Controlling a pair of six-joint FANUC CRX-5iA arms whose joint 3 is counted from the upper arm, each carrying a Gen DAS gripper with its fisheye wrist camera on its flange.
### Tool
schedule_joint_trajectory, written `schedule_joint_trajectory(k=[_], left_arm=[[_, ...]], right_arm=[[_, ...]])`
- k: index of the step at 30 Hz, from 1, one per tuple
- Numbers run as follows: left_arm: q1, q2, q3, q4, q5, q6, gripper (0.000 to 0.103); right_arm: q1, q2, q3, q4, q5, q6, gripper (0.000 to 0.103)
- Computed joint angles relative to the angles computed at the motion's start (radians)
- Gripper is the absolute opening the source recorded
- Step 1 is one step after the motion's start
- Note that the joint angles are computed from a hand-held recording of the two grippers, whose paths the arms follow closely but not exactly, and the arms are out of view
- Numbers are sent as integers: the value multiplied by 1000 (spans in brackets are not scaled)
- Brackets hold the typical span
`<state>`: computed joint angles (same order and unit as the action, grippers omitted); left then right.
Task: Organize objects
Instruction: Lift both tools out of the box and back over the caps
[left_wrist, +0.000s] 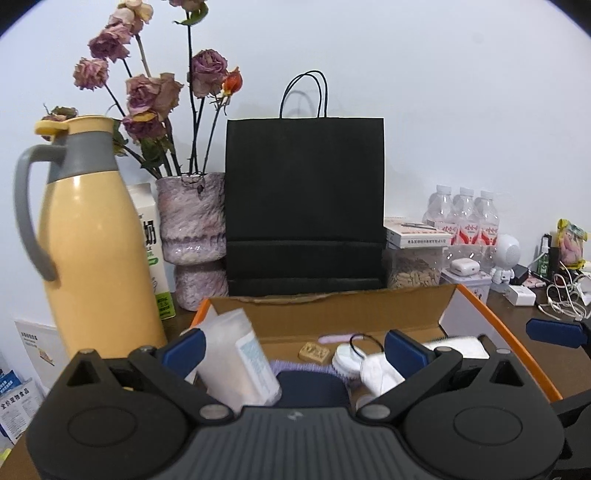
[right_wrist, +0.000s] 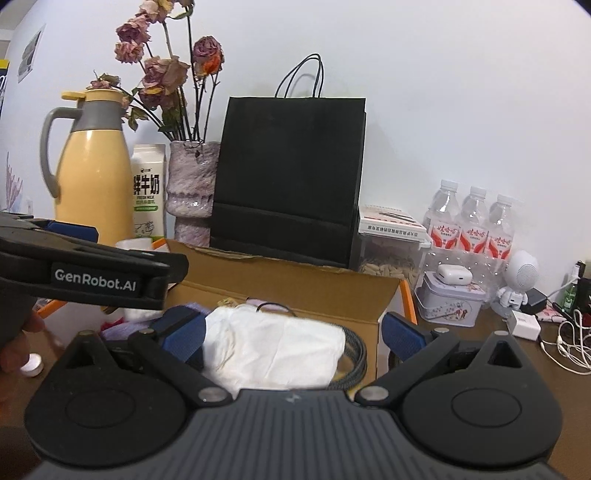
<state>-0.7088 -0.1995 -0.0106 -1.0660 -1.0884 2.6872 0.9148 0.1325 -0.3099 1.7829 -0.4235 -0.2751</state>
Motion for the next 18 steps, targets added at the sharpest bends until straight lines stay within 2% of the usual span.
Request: schedule_joint_trajectory(k=[5,9,15,18], left_arm=[[-50,-36,-39,1,-55,11,103],[-87,-65,-69,-8,-111,36,103],[-103,-136,-128,12,-149,51,103],[-83,-176,-165,44,-153,13,103]], right_arm=[[53,-29,-43,-41,-56,24,103],[85,-68,-103,-43,-101,-15,103],[148,-89,-140,-153,-140,29,103],[196,-91,-144,-254,-158,95,103]])
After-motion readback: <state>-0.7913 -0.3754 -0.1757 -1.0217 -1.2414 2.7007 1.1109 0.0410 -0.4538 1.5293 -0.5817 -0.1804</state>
